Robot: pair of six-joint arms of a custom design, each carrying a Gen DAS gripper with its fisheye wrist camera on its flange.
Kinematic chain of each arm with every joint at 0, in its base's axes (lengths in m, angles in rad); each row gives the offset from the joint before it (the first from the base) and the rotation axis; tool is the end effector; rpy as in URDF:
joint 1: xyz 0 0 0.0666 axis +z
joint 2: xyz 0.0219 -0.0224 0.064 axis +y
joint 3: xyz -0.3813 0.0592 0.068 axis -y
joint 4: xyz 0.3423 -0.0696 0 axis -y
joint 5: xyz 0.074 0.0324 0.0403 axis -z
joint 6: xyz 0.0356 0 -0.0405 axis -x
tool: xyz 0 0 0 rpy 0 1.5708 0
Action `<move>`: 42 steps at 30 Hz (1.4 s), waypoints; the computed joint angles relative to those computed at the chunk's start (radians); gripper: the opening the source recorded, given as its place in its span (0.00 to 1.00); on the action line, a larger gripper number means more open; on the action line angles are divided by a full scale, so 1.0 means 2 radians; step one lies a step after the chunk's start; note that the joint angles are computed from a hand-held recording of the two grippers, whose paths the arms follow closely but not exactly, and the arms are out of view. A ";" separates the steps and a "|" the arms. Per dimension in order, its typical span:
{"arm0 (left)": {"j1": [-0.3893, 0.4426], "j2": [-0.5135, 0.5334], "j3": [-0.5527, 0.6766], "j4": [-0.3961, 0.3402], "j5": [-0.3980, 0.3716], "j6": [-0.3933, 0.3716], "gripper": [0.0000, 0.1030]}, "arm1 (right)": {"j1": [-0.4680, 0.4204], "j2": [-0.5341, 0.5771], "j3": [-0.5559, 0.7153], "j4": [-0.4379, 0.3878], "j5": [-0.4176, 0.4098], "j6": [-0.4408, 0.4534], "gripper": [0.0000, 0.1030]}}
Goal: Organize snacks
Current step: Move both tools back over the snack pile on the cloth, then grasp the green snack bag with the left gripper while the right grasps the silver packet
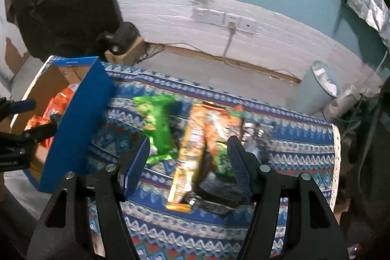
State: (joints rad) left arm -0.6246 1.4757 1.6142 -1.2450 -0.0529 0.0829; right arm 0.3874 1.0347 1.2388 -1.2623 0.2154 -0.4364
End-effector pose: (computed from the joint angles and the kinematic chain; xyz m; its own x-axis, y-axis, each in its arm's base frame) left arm 0.3588 -0.2568 0.4658 -0.7696 0.4528 -0.4502 0.5027 0.8644 0.0100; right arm 0.2567 0.0961 0.4676 -0.8462 0.1007 -0.5232 0.0946 0.9948 0.0385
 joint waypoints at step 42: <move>-0.065 0.201 0.127 -0.037 0.042 0.079 0.85 | -0.278 0.048 -0.176 0.070 -0.171 0.251 0.63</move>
State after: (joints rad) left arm -0.7544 1.8776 1.8681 -1.3180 0.0309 0.2411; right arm -0.1693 1.1305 0.8861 -1.1226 -0.1258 0.0662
